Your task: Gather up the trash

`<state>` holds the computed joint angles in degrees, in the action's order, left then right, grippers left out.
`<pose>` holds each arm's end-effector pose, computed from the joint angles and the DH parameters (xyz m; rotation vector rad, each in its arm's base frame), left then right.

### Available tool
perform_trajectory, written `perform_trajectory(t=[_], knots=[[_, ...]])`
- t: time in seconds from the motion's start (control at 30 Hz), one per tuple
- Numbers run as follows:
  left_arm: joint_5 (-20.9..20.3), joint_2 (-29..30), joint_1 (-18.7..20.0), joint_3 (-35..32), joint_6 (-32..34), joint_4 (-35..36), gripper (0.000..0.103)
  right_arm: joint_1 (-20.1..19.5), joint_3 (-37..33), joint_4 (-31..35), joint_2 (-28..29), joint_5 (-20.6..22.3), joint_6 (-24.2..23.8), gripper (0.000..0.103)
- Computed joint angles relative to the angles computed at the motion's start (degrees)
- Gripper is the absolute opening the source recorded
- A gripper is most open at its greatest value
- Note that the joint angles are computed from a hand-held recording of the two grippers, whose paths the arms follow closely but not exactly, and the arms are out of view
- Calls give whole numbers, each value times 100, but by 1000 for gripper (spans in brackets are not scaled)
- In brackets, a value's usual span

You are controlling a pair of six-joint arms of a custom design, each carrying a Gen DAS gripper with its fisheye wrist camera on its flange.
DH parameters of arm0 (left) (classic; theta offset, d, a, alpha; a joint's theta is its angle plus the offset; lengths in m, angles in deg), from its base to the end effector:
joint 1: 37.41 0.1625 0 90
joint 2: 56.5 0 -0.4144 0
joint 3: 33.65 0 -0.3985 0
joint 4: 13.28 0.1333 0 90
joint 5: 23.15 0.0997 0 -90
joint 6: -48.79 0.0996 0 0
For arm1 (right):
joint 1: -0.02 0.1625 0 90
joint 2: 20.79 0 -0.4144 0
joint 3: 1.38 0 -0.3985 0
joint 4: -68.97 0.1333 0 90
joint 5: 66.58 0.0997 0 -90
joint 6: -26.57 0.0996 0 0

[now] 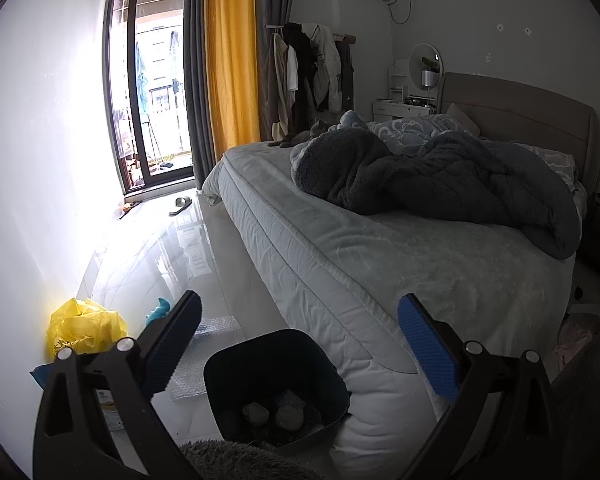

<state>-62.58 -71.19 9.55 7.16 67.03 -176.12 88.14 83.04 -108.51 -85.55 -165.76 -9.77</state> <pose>-0.4422 -0.7816 0.1214 0.7340 2.1186 -1.1496 0.0950 -0.6841 0.4585 0.5525 -2.1932 1.3751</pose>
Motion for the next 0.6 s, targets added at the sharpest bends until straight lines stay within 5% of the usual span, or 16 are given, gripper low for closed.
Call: perform_trajectory(t=[0.6], knots=[[14, 45, -4, -49, 36, 18, 100, 17, 7, -2, -3, -28, -17, 100]])
